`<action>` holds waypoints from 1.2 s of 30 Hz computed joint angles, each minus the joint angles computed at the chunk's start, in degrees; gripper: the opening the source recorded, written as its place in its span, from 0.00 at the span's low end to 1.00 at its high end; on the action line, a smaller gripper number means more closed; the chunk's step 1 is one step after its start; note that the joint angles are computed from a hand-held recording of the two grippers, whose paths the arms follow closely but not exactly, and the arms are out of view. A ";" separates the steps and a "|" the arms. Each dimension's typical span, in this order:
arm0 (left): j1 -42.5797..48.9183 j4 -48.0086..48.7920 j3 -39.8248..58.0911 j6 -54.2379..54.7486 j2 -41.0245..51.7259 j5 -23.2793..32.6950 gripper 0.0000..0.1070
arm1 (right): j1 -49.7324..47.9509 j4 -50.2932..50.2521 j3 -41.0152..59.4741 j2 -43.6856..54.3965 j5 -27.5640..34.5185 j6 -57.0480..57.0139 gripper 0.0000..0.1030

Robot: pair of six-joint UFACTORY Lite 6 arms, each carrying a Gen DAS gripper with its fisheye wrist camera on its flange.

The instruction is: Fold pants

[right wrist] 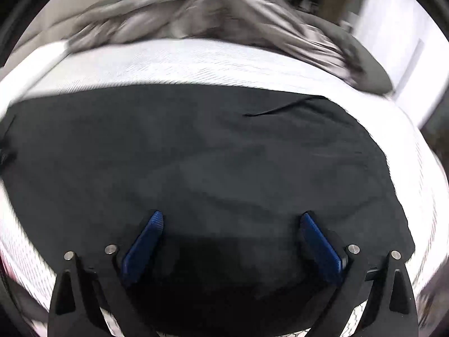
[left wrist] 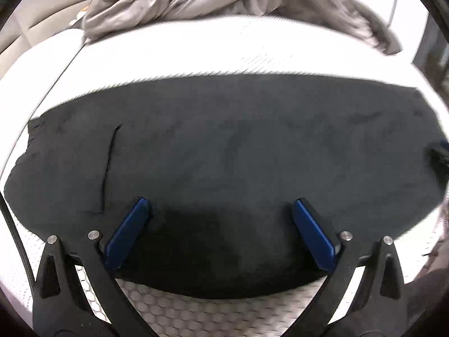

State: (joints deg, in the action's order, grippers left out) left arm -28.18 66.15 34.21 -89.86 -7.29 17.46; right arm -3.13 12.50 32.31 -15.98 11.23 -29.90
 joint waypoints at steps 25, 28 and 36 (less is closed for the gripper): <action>-5.64 -14.44 18.69 12.44 16.21 4.88 0.95 | 27.78 -28.99 28.38 27.75 9.64 40.34 0.96; -3.01 -26.25 33.06 28.39 30.09 6.73 0.96 | 31.30 -23.97 32.86 32.27 10.98 35.87 0.96; 2.19 -14.18 25.92 18.35 25.25 7.54 0.96 | 27.82 -38.84 33.79 34.23 9.10 48.30 0.97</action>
State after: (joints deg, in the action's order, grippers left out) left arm -25.99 51.97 60.13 -71.51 17.96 25.00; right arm 24.69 -26.34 66.10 18.25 20.33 18.40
